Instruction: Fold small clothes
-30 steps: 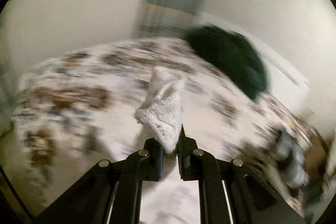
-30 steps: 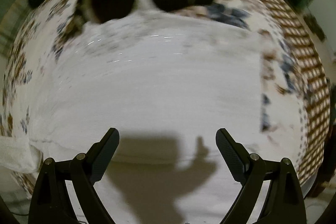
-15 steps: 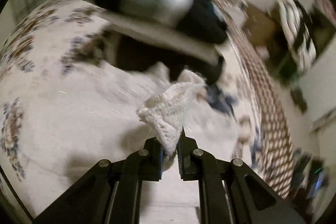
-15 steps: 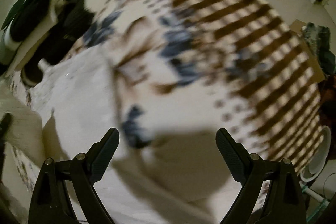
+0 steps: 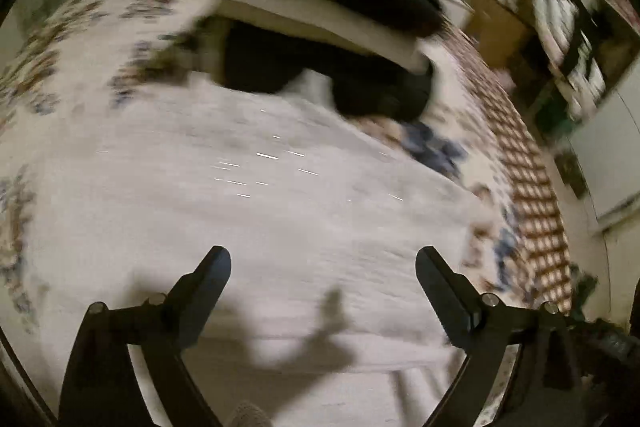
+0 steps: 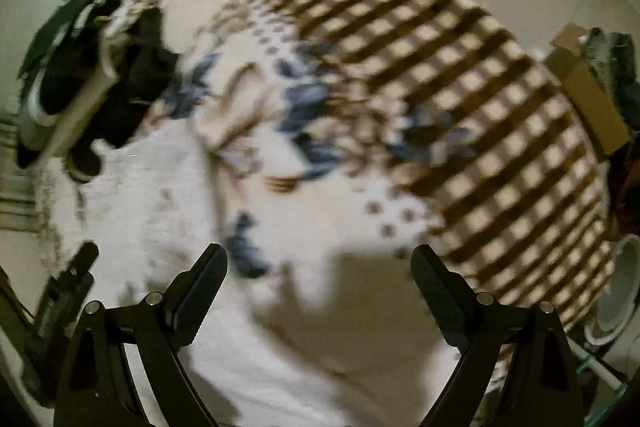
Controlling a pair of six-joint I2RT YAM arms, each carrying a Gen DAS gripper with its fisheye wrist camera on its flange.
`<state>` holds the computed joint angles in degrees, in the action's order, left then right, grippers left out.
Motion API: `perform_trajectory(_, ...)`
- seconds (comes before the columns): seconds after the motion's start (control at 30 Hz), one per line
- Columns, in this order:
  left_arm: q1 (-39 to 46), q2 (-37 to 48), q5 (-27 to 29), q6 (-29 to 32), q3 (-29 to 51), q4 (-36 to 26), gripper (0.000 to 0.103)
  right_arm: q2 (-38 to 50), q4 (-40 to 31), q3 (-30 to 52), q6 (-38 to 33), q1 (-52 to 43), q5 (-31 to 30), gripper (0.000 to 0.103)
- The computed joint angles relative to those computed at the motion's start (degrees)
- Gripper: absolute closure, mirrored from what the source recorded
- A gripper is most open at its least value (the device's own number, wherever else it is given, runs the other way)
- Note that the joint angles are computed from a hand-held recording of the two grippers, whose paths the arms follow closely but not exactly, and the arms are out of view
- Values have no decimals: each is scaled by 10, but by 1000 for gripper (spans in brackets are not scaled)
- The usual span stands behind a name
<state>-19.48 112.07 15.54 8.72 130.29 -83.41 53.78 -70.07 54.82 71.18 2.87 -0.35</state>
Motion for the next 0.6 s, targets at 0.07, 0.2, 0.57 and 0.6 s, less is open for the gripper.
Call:
perform_trajectory(0.07,45,23,-11,10,42,-17,8,29,42,15,-10,1,-23,8)
perform_trajectory(0.2,122,97,-63,28,136,-49,8,110,142,39,-14,15,-62,8)
perform_trajectory(0.57,192,150,-143,58,91,4,8,414,156,217,-123,71,-28,95)
perform_trajectory(0.6,195,160,-140,63,106,-5,8,421,139,232,-125,79,-5,95)
